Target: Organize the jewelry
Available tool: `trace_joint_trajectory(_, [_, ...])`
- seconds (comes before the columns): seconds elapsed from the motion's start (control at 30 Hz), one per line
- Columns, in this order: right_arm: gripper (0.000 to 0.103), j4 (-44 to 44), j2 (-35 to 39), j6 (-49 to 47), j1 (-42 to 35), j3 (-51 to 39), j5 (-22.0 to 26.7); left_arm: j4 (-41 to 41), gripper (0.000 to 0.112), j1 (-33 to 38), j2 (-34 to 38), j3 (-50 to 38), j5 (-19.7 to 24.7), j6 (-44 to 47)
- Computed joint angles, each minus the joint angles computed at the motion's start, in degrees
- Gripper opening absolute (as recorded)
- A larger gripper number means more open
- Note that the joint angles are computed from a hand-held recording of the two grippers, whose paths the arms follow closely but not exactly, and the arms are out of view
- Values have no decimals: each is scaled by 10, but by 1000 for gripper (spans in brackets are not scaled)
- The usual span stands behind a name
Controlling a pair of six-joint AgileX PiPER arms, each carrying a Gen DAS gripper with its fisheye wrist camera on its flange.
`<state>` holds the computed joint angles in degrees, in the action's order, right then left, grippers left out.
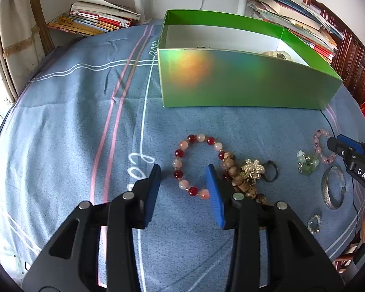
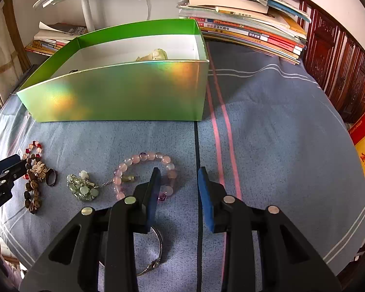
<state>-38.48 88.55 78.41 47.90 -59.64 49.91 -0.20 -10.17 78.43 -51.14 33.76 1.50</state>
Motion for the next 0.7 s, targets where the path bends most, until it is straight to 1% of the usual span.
trace_joint_trajectory(0.13, [32,-4,2,5,5,-2,6,10,40,-6,-2,3,-3,-13])
trace_joint_trajectory(0.43, [34,-6,4,10,9,-4,12,11,42,-5,-3,5,-6,-12])
trace_joint_trajectory(0.5, [36,-7,4,11,9,-5,14,11,43,-5,-2,5,-6,-11])
trace_joint_trajectory(0.57, [40,-9,4,14,9,-5,16,12,45,-5,-2,6,-7,-12])
trace_joint_trajectory(0.7, [41,-13,-1,19,8,4,10,27,46,-9,-3,7,-9,-31])
